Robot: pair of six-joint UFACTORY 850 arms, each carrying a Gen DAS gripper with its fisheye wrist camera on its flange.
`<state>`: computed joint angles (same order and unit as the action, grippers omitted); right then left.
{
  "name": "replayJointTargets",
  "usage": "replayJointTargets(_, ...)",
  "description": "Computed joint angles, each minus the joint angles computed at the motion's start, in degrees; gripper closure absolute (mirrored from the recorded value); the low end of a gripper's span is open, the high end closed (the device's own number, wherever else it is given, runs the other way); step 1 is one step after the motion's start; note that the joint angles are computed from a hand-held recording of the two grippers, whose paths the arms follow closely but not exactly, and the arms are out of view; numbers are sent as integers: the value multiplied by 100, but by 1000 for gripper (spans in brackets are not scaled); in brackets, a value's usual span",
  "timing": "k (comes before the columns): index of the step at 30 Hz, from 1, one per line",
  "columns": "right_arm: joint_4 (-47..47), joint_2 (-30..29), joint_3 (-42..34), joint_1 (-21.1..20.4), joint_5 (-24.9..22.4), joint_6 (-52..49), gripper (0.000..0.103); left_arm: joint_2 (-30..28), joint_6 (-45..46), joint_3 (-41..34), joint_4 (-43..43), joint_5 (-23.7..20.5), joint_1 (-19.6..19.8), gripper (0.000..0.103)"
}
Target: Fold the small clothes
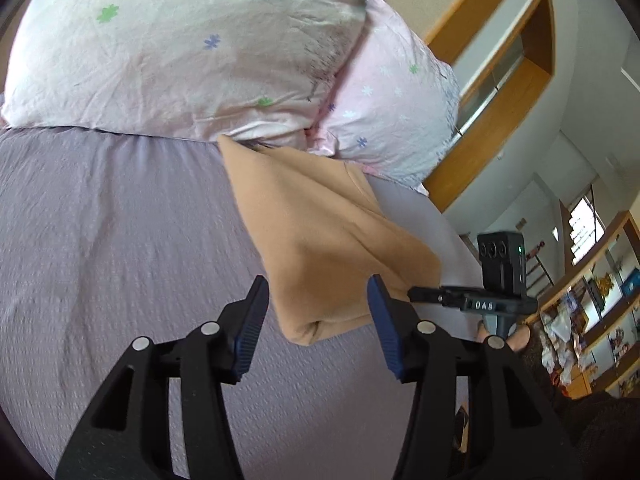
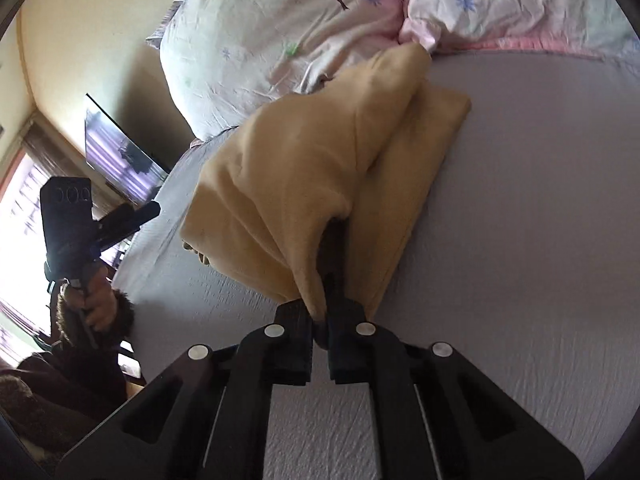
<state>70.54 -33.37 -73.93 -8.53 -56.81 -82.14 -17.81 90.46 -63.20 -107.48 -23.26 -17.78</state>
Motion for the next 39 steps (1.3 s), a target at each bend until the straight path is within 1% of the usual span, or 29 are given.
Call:
replayJointTargets(1, 62, -3, -47, -71, -222, 76, 89, 5, 43, -3, 32, 0, -33, 50)
replayJointTargets(2, 156, -61, -141, -131, -482, 165, 71, 21, 163, 8, 52, -59, -75, 48)
replayJointTargets(3, 469, -159, -247, -249, -924, 164, 42, 26, 247, 7, 89, -107, -105, 46)
replayJointTargets(4, 749, -210, -296, -325, -1127, 139, 34, 22, 309, -8, 135, -121, -139, 43)
replayJointTargets(5, 985, -275, -395, -380, -1250, 195, 31, 5, 397, -52, 197, -69, -206, 42)
replayJointTargets(6, 1096, -370, -556, -388, -1281, 387, 32, -26, 410, -109, 280, -27, -262, 42)
replayJointTargets(7, 1213, -458, -745, -348, -1104, 663, 33, -85, 336, -198, 407, 2, -313, 41)
replayJointTargets(8, 1184, -498, -908, -256, -752, 872, 38, -176, 222, -323, 543, 6, -371, 41)
replayJointTargets(9, 1019, -555, -1104, -142, -325, 1130, 45, -259, 141, -430, 627, -11, -410, 41)
replayJointTargets(10, 694, -711, -1425, -3, 70, 1536, 47, -383, 85, -576, 704, -35, -460, 41)
replayJointTargets(11, 388, -874, -1692, 112, 236, 1925, 48, -468, 37, -675, 767, 4, -502, 41)
replayJointTargets(12, 95, -1076, -1985, 203, 220, 2263, 51, -585, -108, -808, 929, 111, -555, 40)
replayJointTargets(13, -203, -1299, -2274, 329, 172, 2521, 58, -678, -297, -910, 1126, 182, -584, 40)
replayJointTargets(14, -302, -1362, -2338, 395, 194, 2540, 85, -810, -700, -1044, 1520, 232, -602, 40)
replayJointTargets(15, -175, -1317, -2262, 452, 456, 2324, 92, -912, -1127, -1148, 1917, 241, -607, 40)
replayJointTargets(17, 226, -1118, -2012, 477, 1039, 1902, 94, -1092, -1800, -1295, 2547, 189, -590, 43)
replayJointTargets(20, 517, -1181, -2056, 398, 1291, 2095, 95, -1222, -2246, -1385, 2983, 91, -562, 52)
replayJointTargets(22, -33, -1335, -2247, 468, 1345, 2480, 95, -1258, -2284, -1405, 2966, 28, -533, 53)
replayJointTargets(24, -14, -1190, -2101, 488, 1509, 2256, 93, -1265, -2331, -1416, 2965, -19, -519, 53)
replayJointTargets(25, 148, -1046, -1966, 424, 1452, 2201, 92, -1251, -2308, -1400, 2918, -49, -507, 51)
replayJointTargets(26, 477, -864, -1762, 325, 1287, 2044, 88, -1234, -2165, -1365, 2734, -114, -483, 49)
replayJointTargets(28, 1303, -544, -1340, 157, 635, 1288, 70, -1187, -1968, -1298, 2494, -219, -447, 45)
replayJointTargets(29, 1565, -357, -1073, 90, 248, 922, 51, -1189, -1893, -1300, 2418, -231, -446, 44)
replayJointTargets(30, 1643, -203, -859, 59, -78, 694, 46, -1186, -1889, -1310, 2419, -212, -462, 43)
replayJointTargets(32, 1377, -77, -624, 91, -572, 684, 46, -1133, -1740, -1247, 2285, -158, -483, 43)
replayJointTargets(34, 1091, -96, -497, 178, -421, 986, 46, -1082, -1758, -1235, 2244, -70, -518, 42)
replayJointTargets(36, 568, -271, -593, 283, 76, 1661, 45, -841, -1344, -956, 1708, -20, -523, 41)
replayJointTargets(37, 401, -468, -652, 326, 210, 1936, 46, -731, -1151, -834, 1438, 27, -527, 37)
replayJointTargets(39, 574, -330, -480, 244, 184, 1799, 47, -419, -678, -510, 779, 305, -561, 25)
